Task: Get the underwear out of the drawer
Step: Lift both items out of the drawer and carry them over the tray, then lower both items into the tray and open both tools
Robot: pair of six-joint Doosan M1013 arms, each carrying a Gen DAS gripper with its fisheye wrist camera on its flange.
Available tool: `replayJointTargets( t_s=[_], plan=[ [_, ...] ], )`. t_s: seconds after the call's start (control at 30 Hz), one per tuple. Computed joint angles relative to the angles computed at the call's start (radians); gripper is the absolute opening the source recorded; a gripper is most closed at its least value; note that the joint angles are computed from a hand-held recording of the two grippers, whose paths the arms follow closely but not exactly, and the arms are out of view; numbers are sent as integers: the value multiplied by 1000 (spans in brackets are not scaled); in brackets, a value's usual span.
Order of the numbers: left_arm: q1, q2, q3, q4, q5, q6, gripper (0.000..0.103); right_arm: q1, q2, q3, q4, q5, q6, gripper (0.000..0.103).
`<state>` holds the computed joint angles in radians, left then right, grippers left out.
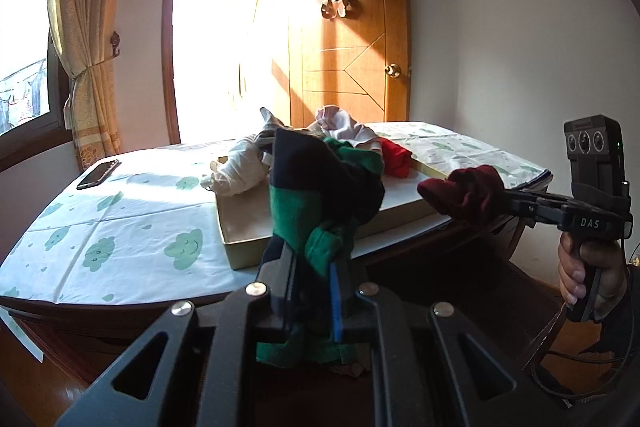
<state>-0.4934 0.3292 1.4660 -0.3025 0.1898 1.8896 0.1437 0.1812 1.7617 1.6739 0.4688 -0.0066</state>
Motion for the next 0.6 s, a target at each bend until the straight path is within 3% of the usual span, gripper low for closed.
replayJointTargets(
  t_s=[0.6],
  plan=[
    [12, 61, -142, 80, 69, -37, 11, -13, 12, -74, -132, -54, 130, 25]
  ],
)
